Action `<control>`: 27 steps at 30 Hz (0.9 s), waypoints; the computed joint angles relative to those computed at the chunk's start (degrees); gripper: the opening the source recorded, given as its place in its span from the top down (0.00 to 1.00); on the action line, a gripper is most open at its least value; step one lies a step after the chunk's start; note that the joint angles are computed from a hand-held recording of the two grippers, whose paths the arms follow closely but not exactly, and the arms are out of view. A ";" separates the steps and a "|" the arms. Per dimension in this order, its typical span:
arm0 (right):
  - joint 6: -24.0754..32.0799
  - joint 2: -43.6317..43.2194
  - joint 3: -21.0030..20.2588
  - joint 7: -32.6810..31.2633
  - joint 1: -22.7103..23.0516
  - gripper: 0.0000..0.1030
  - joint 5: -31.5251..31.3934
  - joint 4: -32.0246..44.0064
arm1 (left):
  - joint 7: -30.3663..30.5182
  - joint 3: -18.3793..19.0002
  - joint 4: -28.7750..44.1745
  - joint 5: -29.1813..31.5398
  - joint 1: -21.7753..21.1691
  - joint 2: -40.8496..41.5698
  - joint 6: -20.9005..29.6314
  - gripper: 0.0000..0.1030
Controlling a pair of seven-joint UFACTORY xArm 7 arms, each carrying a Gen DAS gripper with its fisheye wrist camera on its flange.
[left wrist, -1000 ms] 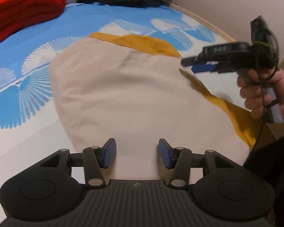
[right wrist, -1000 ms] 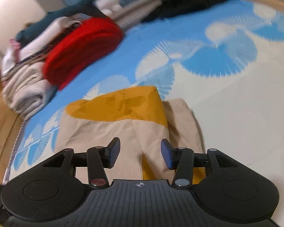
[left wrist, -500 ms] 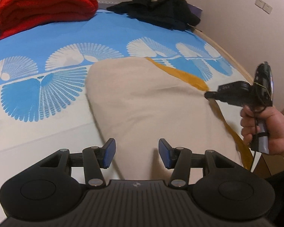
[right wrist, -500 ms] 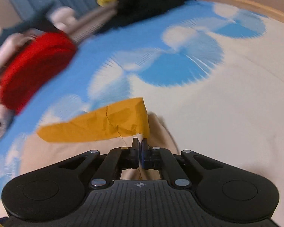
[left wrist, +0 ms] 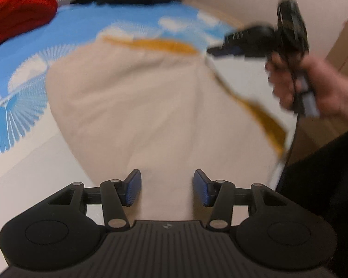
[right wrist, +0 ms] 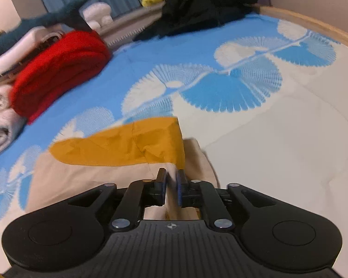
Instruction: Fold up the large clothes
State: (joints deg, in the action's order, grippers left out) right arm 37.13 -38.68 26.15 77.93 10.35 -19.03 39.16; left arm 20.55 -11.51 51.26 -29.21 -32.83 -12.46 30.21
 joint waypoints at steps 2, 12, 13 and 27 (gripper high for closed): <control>-2.52 -4.21 -2.27 -1.30 2.70 0.88 1.48 -2.65 | 3.82 1.51 0.11 -3.94 -1.16 -1.06 2.59 0.47; 10.20 -6.29 -12.50 -25.23 21.68 0.78 19.14 -6.82 | -1.41 -0.15 0.24 0.47 0.36 -0.12 3.68 0.33; 9.64 -7.09 -12.11 -25.19 20.73 0.78 20.01 -7.31 | -3.35 0.20 0.24 -0.70 0.90 -0.22 2.47 0.32; 1.71 -7.82 -9.91 -22.96 12.90 0.33 22.31 -12.72 | -16.64 -0.76 5.40 -25.03 7.05 15.43 -6.73 0.09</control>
